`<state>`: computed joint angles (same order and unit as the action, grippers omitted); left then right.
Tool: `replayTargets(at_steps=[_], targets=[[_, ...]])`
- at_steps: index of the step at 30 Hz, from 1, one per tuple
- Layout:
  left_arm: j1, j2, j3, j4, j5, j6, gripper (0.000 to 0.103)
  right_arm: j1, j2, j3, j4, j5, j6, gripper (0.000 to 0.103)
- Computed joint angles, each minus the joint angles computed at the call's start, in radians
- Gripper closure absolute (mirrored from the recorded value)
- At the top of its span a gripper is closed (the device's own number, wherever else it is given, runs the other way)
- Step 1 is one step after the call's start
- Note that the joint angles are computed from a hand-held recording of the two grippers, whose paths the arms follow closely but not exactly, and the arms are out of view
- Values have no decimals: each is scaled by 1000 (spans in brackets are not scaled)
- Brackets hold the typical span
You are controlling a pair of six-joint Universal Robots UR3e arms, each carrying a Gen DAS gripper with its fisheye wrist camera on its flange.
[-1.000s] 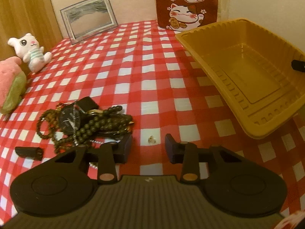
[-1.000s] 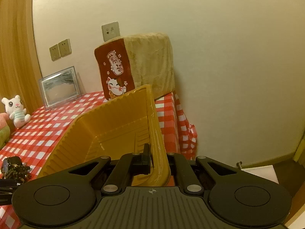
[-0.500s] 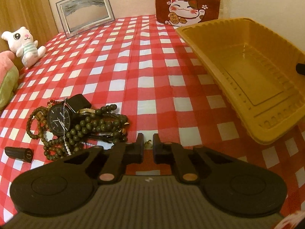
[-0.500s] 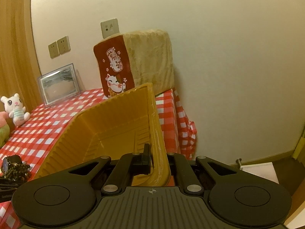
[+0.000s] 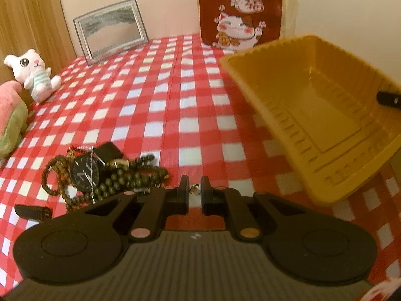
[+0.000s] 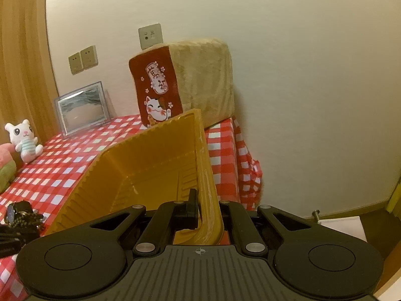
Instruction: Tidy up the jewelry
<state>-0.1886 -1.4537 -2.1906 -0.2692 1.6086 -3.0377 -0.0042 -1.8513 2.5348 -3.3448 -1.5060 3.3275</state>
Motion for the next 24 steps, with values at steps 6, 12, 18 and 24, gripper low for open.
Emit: replayTargets(at_steps=[6,12,18,24], targets=[[-5,45,62,-32,-65,-27,95,24,2,-24,20,-18,-9,98],[-36,40,120,-52,-170,-59,95,66,2,-50,46,-55,-17,98],[-98,-41,154,-37,-170,-78,95,122,16,-81,62,-103,-29,98],[-95,-41,157,-58,-198,-92,83,142,22,-101,86,-123,-21,98]])
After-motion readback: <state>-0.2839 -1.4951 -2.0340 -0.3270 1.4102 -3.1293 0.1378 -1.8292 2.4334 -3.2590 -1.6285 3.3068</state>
